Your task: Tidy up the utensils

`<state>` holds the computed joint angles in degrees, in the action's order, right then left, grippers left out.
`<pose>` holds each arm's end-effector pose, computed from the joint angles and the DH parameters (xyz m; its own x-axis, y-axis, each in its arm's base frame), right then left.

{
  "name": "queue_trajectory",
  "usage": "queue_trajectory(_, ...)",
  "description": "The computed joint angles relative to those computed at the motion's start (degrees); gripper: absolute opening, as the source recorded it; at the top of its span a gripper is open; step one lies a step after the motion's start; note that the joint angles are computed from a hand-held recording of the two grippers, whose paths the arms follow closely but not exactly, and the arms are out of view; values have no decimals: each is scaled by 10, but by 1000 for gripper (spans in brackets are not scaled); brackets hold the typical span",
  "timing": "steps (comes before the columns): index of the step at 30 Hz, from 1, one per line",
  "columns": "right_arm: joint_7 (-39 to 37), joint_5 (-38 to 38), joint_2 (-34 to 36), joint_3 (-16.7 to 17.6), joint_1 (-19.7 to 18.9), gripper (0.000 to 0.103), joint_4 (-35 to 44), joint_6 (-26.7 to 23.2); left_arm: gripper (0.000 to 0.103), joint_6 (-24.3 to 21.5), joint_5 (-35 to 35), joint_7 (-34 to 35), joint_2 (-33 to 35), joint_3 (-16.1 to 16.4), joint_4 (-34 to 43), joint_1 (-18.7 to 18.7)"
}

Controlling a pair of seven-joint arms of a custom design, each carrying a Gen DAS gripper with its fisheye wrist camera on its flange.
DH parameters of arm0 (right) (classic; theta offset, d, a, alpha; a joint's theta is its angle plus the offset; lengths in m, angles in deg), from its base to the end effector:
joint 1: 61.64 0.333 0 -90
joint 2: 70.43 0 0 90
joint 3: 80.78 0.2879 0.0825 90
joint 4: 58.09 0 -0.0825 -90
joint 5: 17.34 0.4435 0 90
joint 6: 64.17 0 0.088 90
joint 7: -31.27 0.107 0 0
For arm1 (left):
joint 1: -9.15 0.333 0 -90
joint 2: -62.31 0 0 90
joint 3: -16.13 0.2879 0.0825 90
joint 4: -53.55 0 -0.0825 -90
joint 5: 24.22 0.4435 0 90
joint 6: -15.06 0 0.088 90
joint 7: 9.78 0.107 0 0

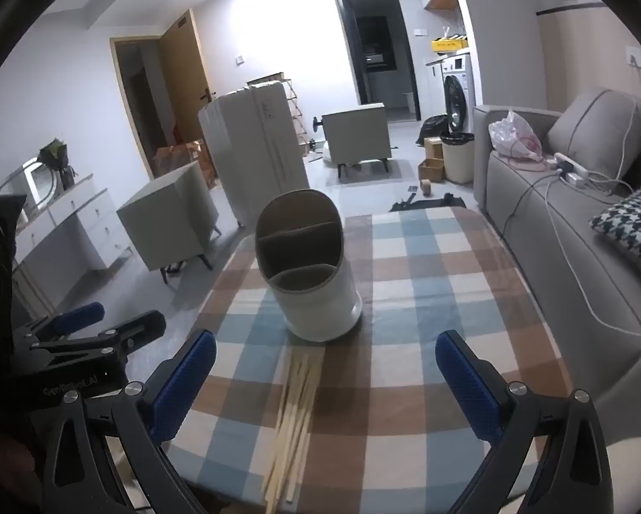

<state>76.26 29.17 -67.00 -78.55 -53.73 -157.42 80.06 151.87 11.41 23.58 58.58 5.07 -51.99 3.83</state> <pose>0.6770 0.1139 0.5734 0.5301 -0.8219 -0.2085 -0.5820 -0.1739 -0.7944 0.6231 -0.1806 0.5794 0.3453 -0.9375 0.0432 -0.6367 -0.2678 -0.7231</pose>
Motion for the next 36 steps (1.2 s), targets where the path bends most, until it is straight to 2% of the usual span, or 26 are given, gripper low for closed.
queue_trajectory(1, -6, 20, 1, 0, -3, 103, 2, -7, 100, 0, 5, -2, -1, -1, -1, 0)
queue_trajectory(9, 21, -12, 8, -3, -5, 103, 18, -23, 100, 3, -8, 2, 0, -2, -2, 0)
queue_trajectory(15, 18, -11, 5, 2, -5, 103, 8, -9, 100, 9, -10, 1, -3, 0, -8, 0)
queue_trajectory(36, 34, -28, 8, 2, -5, 103, 13, -5, 100, 12, -26, 8, -1, 2, -6, 3)
